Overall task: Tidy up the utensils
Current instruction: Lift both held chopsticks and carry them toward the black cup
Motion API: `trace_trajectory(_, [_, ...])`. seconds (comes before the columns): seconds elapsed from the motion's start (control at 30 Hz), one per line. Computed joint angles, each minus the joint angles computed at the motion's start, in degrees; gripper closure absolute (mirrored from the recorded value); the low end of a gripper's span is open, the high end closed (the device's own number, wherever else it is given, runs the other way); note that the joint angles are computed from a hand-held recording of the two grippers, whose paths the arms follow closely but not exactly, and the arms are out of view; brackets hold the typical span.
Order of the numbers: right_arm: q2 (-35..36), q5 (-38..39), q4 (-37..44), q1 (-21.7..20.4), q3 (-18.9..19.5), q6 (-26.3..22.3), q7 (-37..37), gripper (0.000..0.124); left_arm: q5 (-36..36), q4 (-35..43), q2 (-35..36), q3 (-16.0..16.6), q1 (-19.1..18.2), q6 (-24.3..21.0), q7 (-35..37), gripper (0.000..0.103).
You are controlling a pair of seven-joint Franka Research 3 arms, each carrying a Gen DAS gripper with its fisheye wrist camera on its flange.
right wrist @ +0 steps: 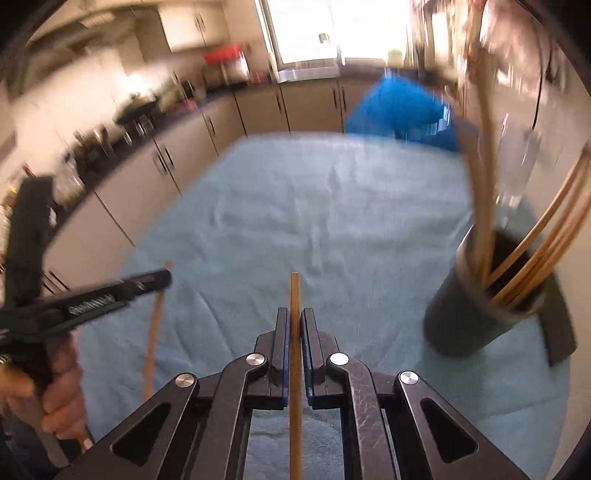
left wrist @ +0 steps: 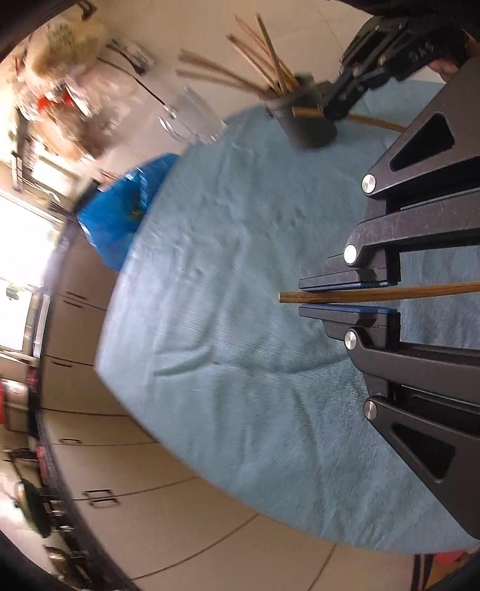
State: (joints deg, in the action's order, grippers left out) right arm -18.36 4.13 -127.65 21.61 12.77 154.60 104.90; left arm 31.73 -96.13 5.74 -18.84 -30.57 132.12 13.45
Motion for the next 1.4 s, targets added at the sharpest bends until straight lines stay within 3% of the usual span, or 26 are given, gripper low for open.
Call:
trace_trajectory(0.2, [-10.7, -2.0, -8.5, -3.0, 3.3, 12.9, 3.0, 0.117, 10.1, 2.5, -2.3, -1.4, -2.2, -1.9, -4.1, 0.097])
trace_trajectory(0.43, [-17.9, -1.7, -13.6, -8.4, 8.1, 18.0, 6.8, 0.117, 19.8, 6.4, -1.9, -3.0, -5.5, -8.4, -7.5, 0.097])
trace_trajectory(1.0, [-25.7, 4.3, -19.5, -6.6, 3.7, 18.4, 4.2, 0.117, 22.8, 11.7, 1.1, -2.7, -9.6, -13.3, -7.6, 0.097])
trace_trajectory(1.4, [-30.9, 7.0, -22.8, -7.9, 3.1, 18.9, 4.1, 0.117, 23.2, 15.2, 2.9, -2.0, -12.1, -15.2, -5.8, 0.097])
